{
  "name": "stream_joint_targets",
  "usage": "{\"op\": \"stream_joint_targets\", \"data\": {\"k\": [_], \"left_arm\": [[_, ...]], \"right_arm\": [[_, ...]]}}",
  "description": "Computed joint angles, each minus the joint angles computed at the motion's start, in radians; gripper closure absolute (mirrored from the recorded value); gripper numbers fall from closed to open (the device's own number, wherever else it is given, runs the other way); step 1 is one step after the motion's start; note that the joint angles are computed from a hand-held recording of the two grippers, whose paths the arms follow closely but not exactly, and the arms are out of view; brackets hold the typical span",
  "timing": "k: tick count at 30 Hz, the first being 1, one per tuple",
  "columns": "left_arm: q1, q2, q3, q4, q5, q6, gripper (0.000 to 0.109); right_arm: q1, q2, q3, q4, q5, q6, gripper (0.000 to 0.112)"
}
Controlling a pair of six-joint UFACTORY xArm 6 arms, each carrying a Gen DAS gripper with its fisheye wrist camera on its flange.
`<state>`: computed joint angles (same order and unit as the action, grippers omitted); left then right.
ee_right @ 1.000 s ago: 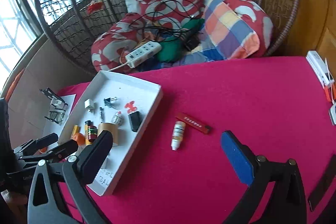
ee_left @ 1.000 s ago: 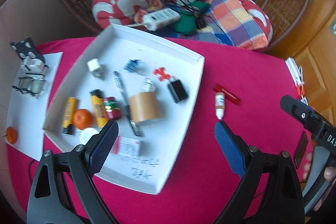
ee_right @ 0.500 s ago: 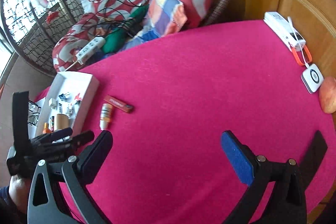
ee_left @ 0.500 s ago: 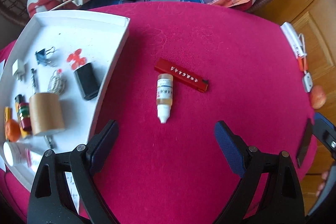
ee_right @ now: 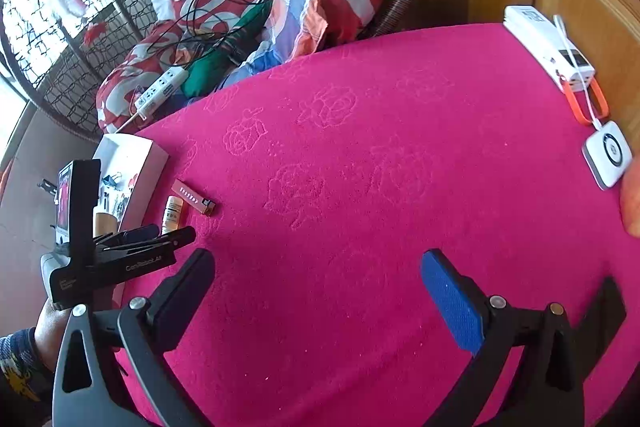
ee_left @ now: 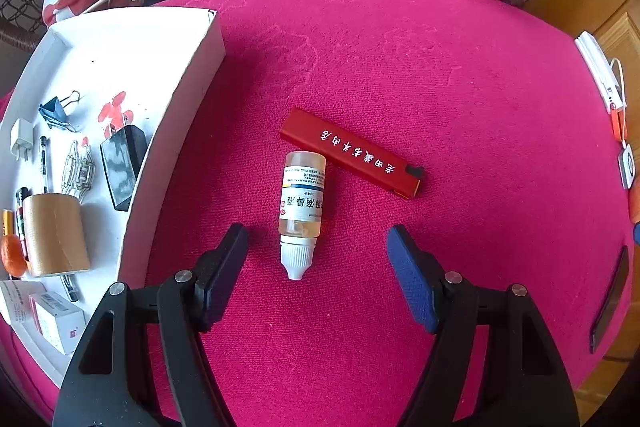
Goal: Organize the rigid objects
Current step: 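Grasp the small dropper bottle with the left tool while the right tool approaches the red box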
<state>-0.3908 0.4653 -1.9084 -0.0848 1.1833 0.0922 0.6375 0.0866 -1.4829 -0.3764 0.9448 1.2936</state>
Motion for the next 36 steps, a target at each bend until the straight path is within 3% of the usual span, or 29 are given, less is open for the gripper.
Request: {"op": "stream_joint_targets", "data": {"k": [7, 11, 12, 14, 17, 23, 27, 34, 36], "left_arm": [[-0.007, 0.015, -0.014, 0.017, -0.004, -0.026, 0.036], [0.013, 0.000, 0.013, -0.054, -0.027, -0.020, 0.037], [0.016, -0.001, 0.012, -0.063, -0.025, -0.013, 0.038], [0.014, -0.001, 0.007, -0.030, -0.020, -0.009, 0.057], [0.015, -0.005, 0.009, 0.000, -0.023, -0.024, 0.072], [0.008, -0.022, 0.033, 0.018, -0.047, -0.037, 0.074], [-0.003, -0.018, 0.030, 0.028, -0.061, -0.040, 0.074], [-0.015, 0.009, 0.002, 0.047, -0.077, -0.017, 0.074], [-0.014, -0.009, 0.033, 0.040, -0.104, 0.008, 0.086]], "right_arm": [[-0.011, -0.003, 0.012, 0.019, -0.018, -0.041, 0.009], [-0.016, -0.011, 0.030, 0.008, -0.042, -0.031, 0.009], [-0.019, -0.011, 0.035, 0.015, -0.057, -0.040, 0.009], [-0.024, 0.005, 0.018, 0.033, -0.060, -0.075, 0.009], [-0.022, 0.057, -0.059, 0.051, -0.003, -0.153, 0.009], [-0.014, 0.120, -0.152, 0.082, 0.104, -0.203, 0.010], [-0.011, 0.130, -0.165, 0.069, 0.125, -0.213, 0.010], [-0.026, 0.117, -0.114, 0.093, -0.022, -0.244, 0.009], [-0.030, 0.145, -0.145, 0.098, -0.036, -0.286, 0.009]]}}
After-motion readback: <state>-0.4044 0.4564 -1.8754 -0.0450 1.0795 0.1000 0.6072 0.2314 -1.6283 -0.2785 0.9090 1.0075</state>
